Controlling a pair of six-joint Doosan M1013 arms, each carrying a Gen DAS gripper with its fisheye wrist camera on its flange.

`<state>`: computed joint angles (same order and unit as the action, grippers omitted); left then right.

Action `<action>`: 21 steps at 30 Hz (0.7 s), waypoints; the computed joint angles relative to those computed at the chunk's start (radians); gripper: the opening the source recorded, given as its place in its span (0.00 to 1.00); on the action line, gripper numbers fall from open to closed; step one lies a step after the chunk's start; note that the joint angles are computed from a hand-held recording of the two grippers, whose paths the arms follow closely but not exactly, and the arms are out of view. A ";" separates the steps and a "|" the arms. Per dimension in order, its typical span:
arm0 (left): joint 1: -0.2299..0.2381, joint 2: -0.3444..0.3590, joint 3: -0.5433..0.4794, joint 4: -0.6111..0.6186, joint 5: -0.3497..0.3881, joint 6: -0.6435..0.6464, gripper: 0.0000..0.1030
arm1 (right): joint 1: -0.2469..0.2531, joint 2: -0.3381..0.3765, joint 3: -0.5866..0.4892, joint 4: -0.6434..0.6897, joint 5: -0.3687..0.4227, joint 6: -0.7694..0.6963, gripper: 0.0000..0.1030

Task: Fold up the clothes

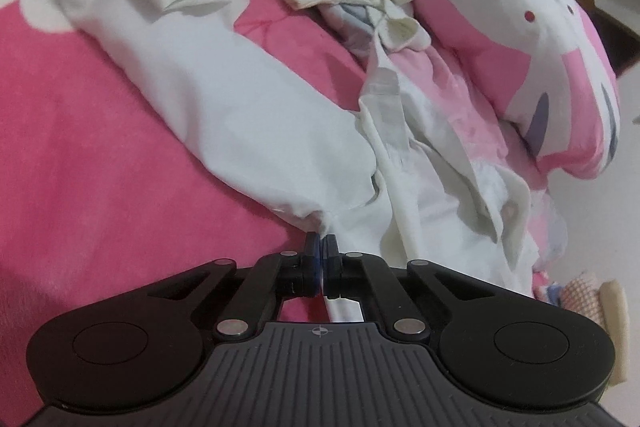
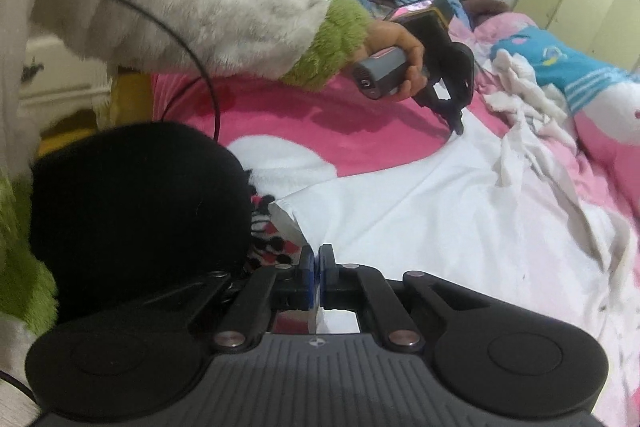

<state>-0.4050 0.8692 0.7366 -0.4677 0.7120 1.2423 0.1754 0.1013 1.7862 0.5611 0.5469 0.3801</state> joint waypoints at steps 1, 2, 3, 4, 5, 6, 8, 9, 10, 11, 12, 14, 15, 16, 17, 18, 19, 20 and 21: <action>-0.001 0.001 -0.001 0.012 0.003 -0.002 0.00 | -0.002 0.002 -0.002 0.011 0.009 -0.003 0.01; -0.001 0.001 0.002 0.014 0.005 -0.001 0.00 | -0.004 0.004 -0.003 0.019 0.019 -0.005 0.01; -0.001 0.001 0.006 0.014 0.007 -0.001 0.00 | -0.004 0.006 -0.004 0.020 0.027 -0.005 0.01; -0.001 0.001 0.010 0.014 0.008 0.000 0.00 | -0.002 0.009 -0.004 0.017 0.033 -0.005 0.01; 0.001 -0.003 0.023 0.000 -0.002 0.009 0.00 | -0.001 0.012 -0.007 0.009 0.044 -0.001 0.01; 0.003 -0.009 0.038 -0.022 -0.016 0.021 0.00 | 0.000 0.015 -0.011 -0.001 0.055 0.006 0.02; 0.007 -0.017 0.059 -0.054 -0.034 0.030 0.01 | 0.003 0.021 -0.019 -0.028 0.079 0.038 0.04; 0.009 -0.024 0.072 -0.060 -0.046 0.031 0.02 | 0.003 0.022 -0.022 -0.034 0.089 0.055 0.04; 0.009 -0.029 0.079 -0.056 -0.049 0.030 0.03 | 0.001 0.022 -0.024 -0.036 0.102 0.068 0.05; 0.010 -0.035 0.085 -0.048 -0.049 0.029 0.04 | 0.000 0.017 -0.020 -0.035 0.099 0.073 0.11; 0.008 -0.046 0.098 -0.026 -0.058 0.025 0.05 | -0.002 0.011 -0.015 -0.031 0.093 0.076 0.14; 0.005 -0.068 0.126 0.023 -0.075 0.013 0.06 | -0.014 -0.008 0.002 0.008 0.074 0.069 0.23; 0.001 -0.086 0.149 0.054 -0.093 0.019 0.06 | -0.022 -0.017 0.009 0.032 0.066 0.066 0.23; -0.003 -0.103 0.172 0.086 -0.110 0.025 0.06 | -0.030 -0.026 0.016 0.057 0.057 0.066 0.23; -0.010 -0.123 0.199 0.117 -0.133 0.052 0.06 | -0.040 -0.034 0.021 0.081 0.046 0.075 0.23; -0.019 -0.144 0.228 0.143 -0.158 0.104 0.06 | -0.050 -0.041 0.027 0.100 0.028 0.092 0.23; -0.029 -0.168 0.260 0.154 -0.180 0.189 0.06 | -0.059 -0.047 0.031 0.114 0.009 0.115 0.23; -0.040 -0.189 0.288 0.146 -0.188 0.284 0.06 | -0.067 -0.048 0.033 0.107 -0.015 0.161 0.23; -0.047 -0.204 0.307 0.096 -0.170 0.391 0.06 | -0.073 -0.046 0.032 0.082 -0.040 0.231 0.23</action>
<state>-0.4522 0.6655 1.0436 -0.3716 0.5419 1.6329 0.1020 0.0553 1.8185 0.6427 0.5068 0.6113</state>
